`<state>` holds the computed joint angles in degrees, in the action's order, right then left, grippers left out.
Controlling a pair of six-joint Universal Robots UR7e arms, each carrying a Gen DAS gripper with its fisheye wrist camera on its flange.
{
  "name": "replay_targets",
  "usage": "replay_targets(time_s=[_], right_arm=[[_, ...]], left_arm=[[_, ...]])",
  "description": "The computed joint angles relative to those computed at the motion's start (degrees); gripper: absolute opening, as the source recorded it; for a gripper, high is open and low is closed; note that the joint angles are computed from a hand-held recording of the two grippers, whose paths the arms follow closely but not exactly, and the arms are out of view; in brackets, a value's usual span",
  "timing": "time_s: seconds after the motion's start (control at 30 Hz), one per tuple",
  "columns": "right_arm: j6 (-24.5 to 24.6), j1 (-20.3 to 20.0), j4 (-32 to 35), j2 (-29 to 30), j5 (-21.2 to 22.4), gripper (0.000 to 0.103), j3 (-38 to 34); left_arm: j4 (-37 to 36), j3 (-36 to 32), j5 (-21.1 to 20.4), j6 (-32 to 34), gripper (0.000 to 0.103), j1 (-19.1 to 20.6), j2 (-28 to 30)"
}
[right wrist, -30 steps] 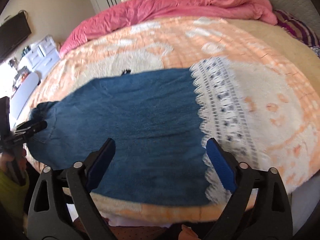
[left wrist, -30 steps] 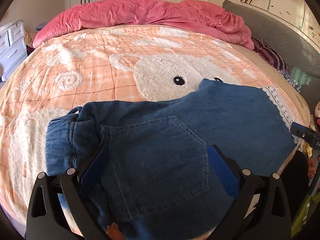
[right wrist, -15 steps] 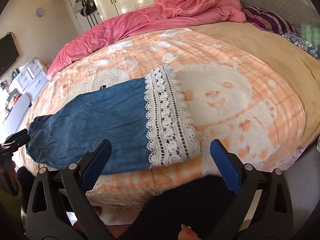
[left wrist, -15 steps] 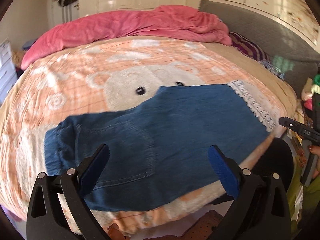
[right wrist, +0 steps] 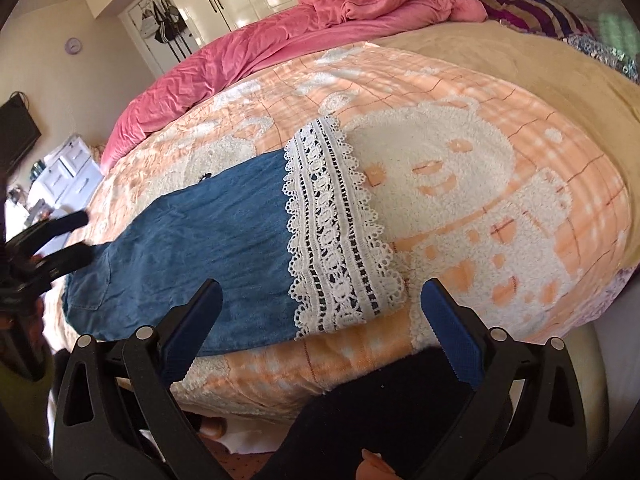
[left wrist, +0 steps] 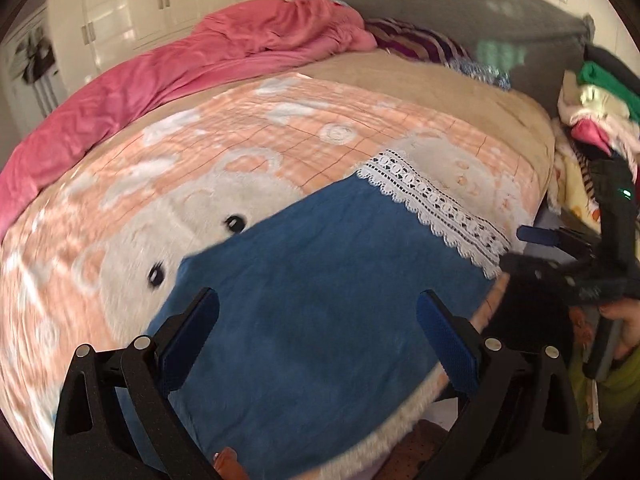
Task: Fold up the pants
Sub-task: 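Release the lace hem and move both grippers over the flattened pants, then grasp the white lace hem with both grippers and lift it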
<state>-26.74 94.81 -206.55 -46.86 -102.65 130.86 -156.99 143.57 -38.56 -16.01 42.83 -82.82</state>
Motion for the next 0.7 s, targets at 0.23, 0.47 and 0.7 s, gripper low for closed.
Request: replay_targets(time_s=[0.23, 0.47, 0.7], right_arm=[[2.7, -0.6, 2.7, 0.6, 1.0, 0.094, -2.2], [4.4, -1.4, 7.2, 2.3, 0.8, 0.089, -4.9], [5.4, -4.2, 6.5, 1.2, 7.7, 0.068, -3.8]], left_arm=[[-3.3, -11.0, -5.7, 11.1, 0.099, 6.2, 11.1], [-2.8, -21.6, -10.9, 19.6, 0.099, 13.1, 20.5], [2.6, -29.3, -19.0, 23.5, 0.097, 18.7, 24.7]])
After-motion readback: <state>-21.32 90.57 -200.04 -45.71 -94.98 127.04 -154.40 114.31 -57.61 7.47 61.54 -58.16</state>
